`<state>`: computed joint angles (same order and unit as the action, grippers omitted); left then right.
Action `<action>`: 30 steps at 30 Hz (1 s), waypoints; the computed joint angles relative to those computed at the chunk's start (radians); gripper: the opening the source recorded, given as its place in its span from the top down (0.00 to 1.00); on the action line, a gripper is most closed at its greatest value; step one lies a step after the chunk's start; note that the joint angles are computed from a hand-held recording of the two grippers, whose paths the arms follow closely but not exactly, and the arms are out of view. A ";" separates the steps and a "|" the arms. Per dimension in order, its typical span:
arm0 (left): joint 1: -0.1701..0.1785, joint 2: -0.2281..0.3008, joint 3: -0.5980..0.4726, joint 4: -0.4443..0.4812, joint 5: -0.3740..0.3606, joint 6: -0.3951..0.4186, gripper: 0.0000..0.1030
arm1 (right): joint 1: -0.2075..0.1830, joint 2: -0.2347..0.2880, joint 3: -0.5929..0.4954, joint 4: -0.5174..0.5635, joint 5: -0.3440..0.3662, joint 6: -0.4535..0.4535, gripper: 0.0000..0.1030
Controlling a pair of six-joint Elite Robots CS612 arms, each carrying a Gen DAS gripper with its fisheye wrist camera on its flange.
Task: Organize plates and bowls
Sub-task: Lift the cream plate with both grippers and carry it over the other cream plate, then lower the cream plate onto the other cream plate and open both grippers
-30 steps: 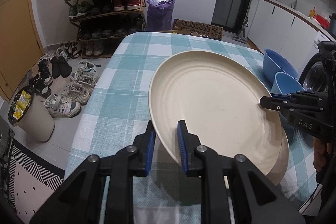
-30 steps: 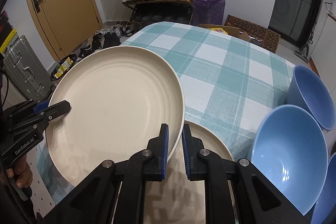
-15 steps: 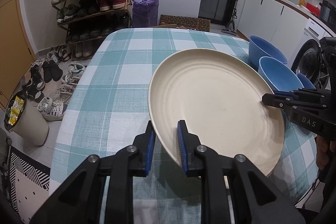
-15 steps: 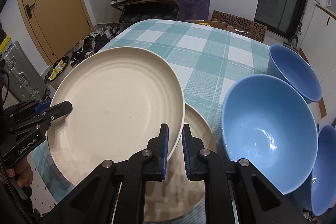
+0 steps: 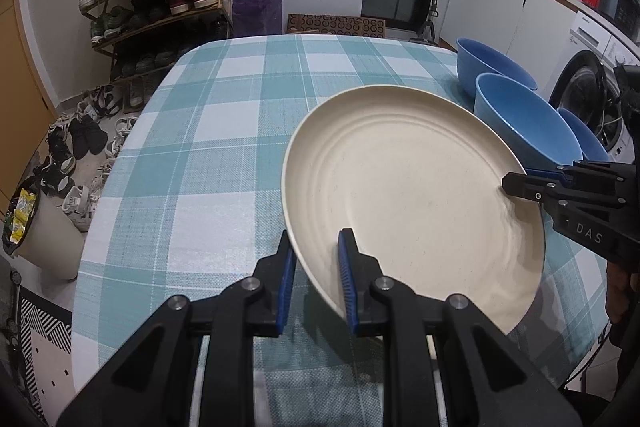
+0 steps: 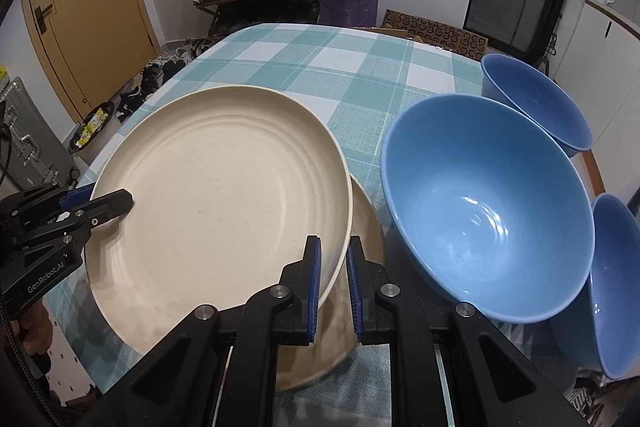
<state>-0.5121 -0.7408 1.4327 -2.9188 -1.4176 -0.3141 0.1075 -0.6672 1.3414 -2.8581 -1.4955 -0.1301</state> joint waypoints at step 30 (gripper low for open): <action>-0.024 0.029 -0.030 0.061 0.042 0.051 0.80 | 0.010 0.007 0.021 -0.015 -0.118 -0.046 0.87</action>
